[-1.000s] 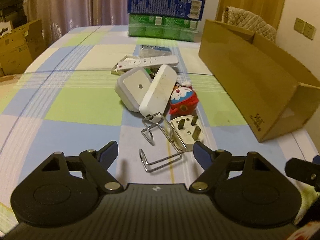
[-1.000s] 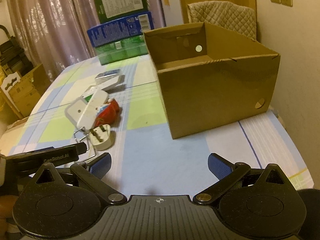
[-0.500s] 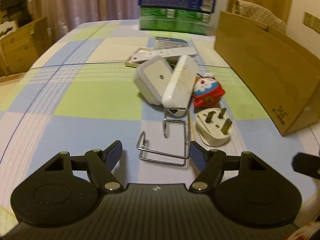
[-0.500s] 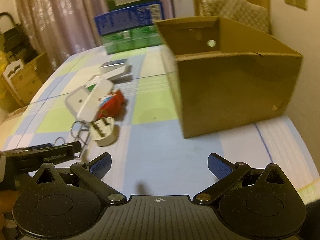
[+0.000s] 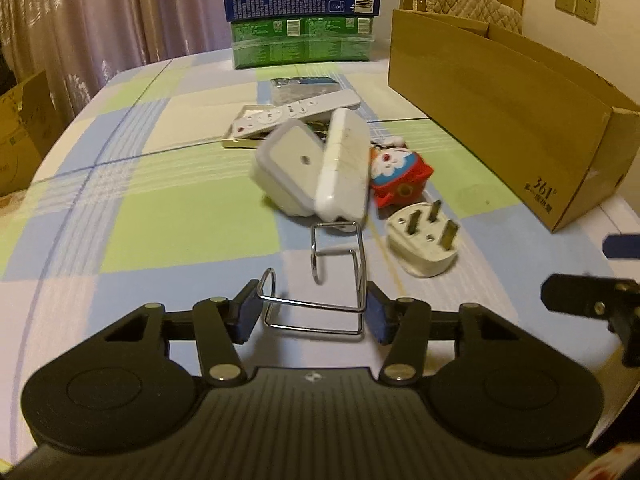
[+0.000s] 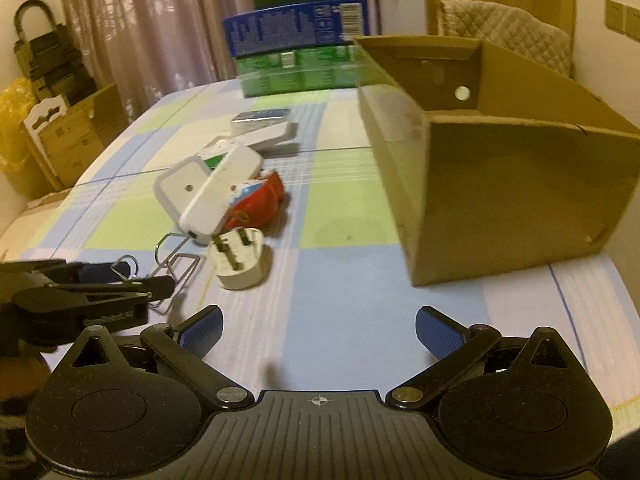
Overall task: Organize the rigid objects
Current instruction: 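Grasp the white plug adapter with the right gripper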
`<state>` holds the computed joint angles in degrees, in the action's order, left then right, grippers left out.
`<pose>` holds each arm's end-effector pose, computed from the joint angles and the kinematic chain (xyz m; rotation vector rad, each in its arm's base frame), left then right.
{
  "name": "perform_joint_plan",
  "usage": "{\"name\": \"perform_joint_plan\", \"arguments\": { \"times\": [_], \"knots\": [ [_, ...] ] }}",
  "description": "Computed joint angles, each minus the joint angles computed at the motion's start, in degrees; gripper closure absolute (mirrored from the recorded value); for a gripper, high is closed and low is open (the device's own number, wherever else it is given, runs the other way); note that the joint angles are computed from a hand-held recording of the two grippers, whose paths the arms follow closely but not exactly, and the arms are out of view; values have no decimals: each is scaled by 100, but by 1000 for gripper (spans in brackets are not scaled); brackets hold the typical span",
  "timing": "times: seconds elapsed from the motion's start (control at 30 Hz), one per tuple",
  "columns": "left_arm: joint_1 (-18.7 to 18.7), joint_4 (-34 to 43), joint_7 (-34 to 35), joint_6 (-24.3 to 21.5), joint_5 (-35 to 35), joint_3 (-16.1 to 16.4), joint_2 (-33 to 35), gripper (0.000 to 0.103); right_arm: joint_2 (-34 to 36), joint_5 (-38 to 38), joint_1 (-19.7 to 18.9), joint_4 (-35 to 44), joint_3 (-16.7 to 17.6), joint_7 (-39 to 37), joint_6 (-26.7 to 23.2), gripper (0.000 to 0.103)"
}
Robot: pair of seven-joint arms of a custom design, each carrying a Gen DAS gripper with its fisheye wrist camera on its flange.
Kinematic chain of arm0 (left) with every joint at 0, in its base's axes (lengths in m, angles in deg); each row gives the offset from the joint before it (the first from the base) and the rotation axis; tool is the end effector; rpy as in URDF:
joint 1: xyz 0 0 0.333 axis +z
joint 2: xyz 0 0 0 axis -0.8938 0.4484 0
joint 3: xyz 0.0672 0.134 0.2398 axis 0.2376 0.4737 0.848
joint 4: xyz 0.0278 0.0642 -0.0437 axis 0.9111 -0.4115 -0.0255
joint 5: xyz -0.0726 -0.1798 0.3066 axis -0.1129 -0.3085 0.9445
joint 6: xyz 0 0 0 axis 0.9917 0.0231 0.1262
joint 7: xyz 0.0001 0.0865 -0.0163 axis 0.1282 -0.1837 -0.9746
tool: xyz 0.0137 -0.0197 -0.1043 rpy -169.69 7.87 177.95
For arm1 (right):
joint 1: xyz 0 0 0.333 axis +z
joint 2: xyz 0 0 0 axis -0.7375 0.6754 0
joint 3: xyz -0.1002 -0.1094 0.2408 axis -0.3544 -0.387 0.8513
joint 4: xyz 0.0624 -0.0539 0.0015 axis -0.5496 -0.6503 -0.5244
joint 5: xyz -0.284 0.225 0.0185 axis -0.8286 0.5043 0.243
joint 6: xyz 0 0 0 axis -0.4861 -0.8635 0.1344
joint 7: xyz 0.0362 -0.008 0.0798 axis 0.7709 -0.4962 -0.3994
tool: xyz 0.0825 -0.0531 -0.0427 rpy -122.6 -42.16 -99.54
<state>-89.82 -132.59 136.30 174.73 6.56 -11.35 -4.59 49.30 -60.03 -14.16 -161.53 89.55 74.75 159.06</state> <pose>0.5793 -0.3892 0.4791 -1.5609 2.0071 -0.7776 0.5417 0.3828 0.5330 -1.8702 1.5312 -0.4861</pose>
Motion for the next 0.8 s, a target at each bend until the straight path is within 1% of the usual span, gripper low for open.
{"name": "perform_joint_plan", "arguments": {
  "times": [0.07,0.1,0.13,0.27,0.37,0.43,0.47,0.5,0.67,0.73,0.8],
  "knots": [
    [65,-233,24,30,34,27,-177,54,196,161,-47,237,84,-258,-4,11],
    [87,-358,-39,24,76,58,-269,54,315,233,-46,384,102,-375,-12,16],
    [109,-457,-133,32,108,79,-334,54,459,298,-35,566,110,-495,-16,19],
    [223,-783,-582,95,180,98,-517,54,1008,566,59,1287,96,-966,-98,23],
    [280,-925,-764,224,280,84,-579,53,1503,659,214,2003,-18,-1201,-393,25],
    [225,-944,-958,196,523,145,-595,52,1784,709,294,2408,-96,-1292,-570,27],
    [223,-977,-992,228,625,150,-616,48,1896,764,311,2575,-113,-1335,-663,29],
    [236,-1022,-1018,283,700,147,-640,46,2003,800,338,2738,-144,-1350,-738,31],
    [354,-1124,-1040,450,709,79,-684,46,2560,835,453,3568,-324,-1400,-1078,38],
    [380,-1145,-1021,493,689,62,-686,46,2842,888,463,4021,-355,-1427,-1280,41],
    [392,-1115,-1008,498,650,52,-658,46,2963,906,490,4210,-399,-1415,-1354,42]
  ]
}}
